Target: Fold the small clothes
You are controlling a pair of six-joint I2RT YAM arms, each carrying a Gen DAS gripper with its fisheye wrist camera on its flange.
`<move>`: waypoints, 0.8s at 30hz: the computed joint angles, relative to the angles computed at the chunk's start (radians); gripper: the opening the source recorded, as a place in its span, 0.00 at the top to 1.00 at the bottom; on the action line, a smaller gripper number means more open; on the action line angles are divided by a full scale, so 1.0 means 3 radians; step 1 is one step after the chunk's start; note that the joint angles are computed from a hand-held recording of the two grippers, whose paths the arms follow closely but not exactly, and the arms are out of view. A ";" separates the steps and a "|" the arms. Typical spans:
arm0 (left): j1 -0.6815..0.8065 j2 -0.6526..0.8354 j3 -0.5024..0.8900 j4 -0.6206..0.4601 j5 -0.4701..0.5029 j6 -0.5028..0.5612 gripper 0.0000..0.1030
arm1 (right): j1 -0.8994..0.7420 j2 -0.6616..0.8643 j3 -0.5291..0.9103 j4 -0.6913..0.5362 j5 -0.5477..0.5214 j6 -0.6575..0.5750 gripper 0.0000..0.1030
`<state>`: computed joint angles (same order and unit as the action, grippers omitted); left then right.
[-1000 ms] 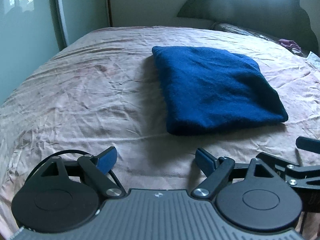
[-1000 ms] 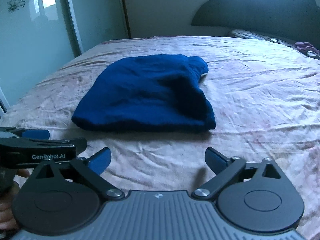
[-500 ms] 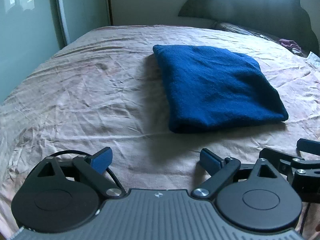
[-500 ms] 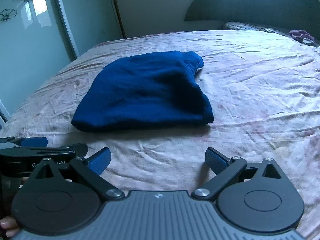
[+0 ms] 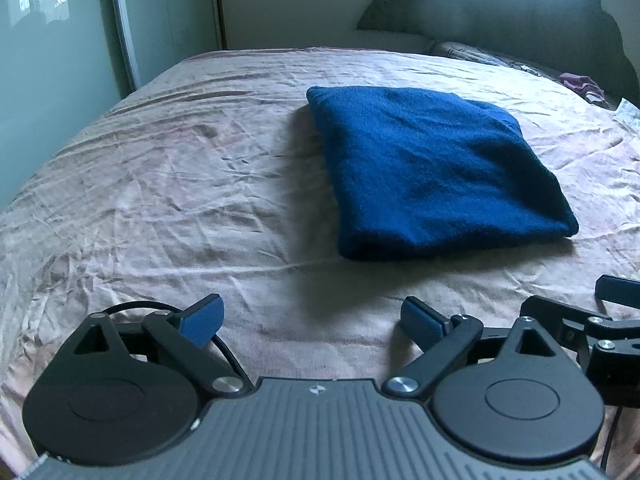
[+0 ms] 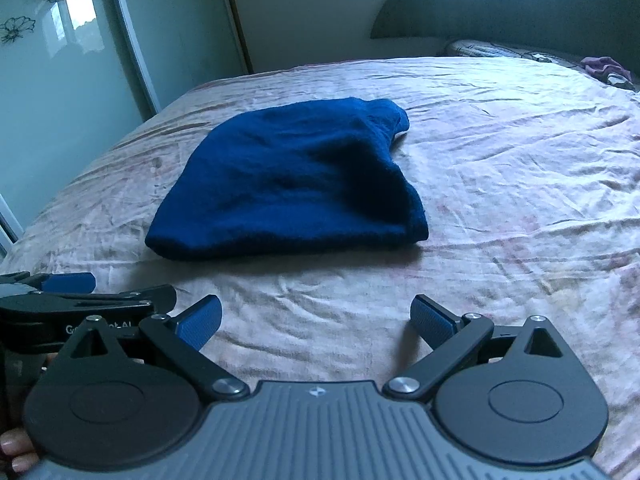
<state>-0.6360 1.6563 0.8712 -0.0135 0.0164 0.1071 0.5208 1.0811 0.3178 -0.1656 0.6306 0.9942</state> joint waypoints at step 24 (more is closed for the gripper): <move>0.0018 -0.0025 -0.0029 -0.0005 0.0006 0.0028 0.05 | 0.0091 0.0054 0.0017 0.0028 0.0046 -0.0102 0.01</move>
<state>-0.6306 1.6487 0.8624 -0.0150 0.0182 0.1155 0.5480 1.0972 0.3228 -0.1572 0.6444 0.9635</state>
